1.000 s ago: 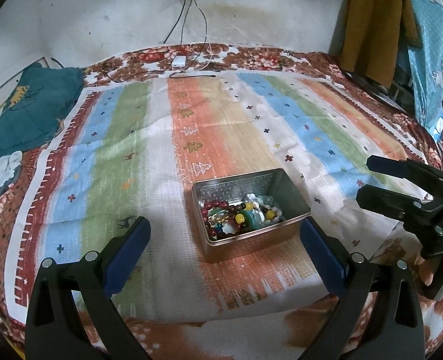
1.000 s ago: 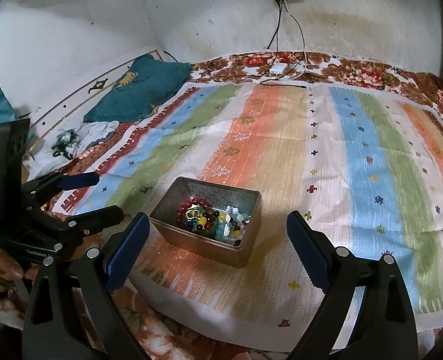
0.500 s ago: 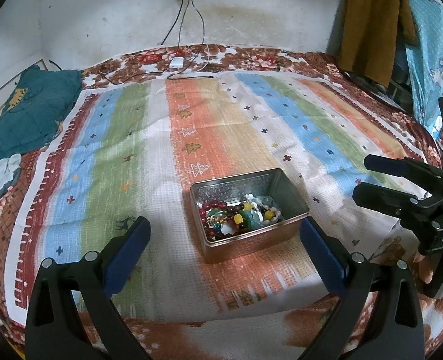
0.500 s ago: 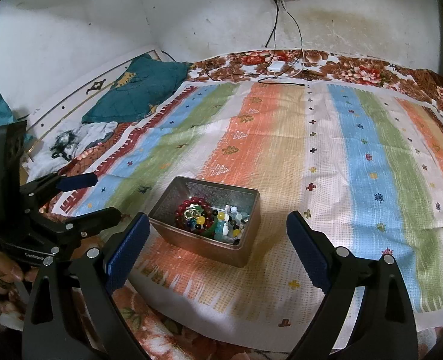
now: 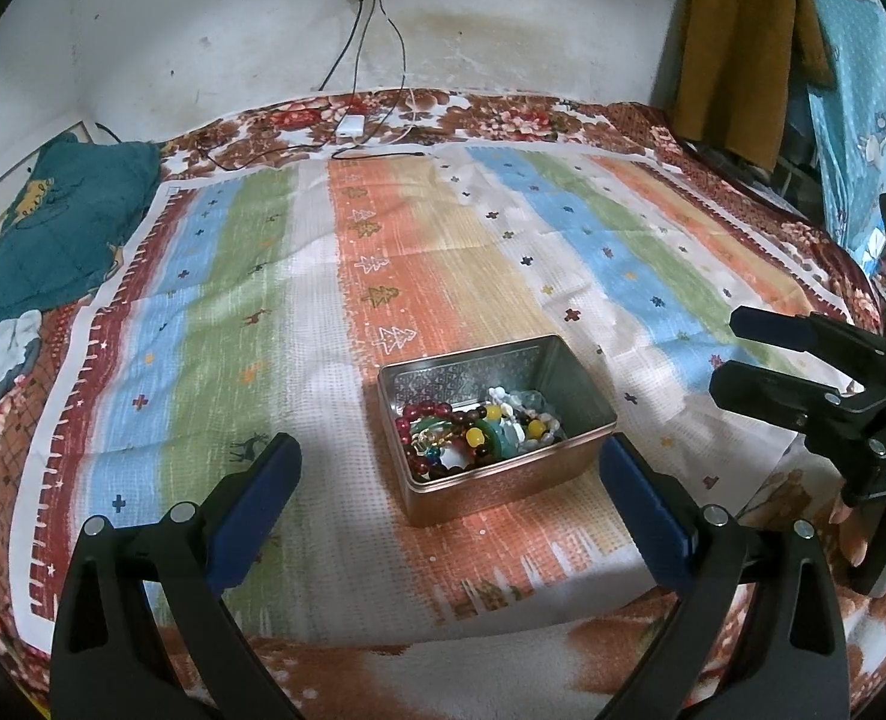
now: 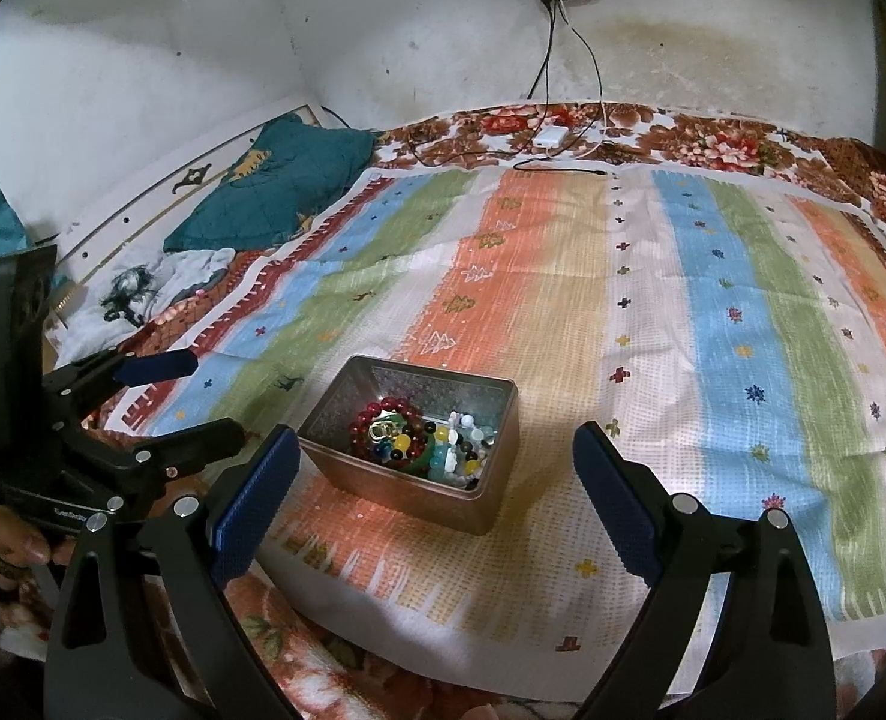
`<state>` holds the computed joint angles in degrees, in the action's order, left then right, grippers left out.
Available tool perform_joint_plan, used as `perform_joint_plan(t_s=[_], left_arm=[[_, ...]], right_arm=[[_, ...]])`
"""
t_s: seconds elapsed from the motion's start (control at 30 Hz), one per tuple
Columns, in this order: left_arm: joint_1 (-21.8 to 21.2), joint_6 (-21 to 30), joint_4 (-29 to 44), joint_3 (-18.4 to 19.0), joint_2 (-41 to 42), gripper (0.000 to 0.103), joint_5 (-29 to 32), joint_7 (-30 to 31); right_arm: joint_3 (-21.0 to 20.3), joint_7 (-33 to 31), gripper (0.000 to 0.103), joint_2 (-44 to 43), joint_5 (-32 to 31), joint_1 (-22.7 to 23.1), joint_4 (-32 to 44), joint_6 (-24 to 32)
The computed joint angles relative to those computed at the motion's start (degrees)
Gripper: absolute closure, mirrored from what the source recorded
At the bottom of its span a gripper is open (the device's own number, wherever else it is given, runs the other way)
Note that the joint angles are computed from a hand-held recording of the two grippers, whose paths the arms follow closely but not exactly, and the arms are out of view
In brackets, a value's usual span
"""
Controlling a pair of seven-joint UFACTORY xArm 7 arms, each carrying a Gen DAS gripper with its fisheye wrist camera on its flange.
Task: Organize jewelry
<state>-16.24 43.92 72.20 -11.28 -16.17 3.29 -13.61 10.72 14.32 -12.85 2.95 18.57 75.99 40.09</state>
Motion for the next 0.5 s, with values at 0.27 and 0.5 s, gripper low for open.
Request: perform_joint_plan(t_s=[0.27,0.5], left_arm=[[-0.02,0.09,0.09,0.08,0.09,0.006,-0.15,-0.02],[-0.12,0.01,0.30,0.07,0.34,0.006,-0.28,-0.35]], right_arm=[[0.22,0.49,0.010,-0.86,-1.05,-0.18,-0.72,-0.91],[0.37,0.62,0.010,-0.41,-1.46,-0.24,-0.06,-0.05]])
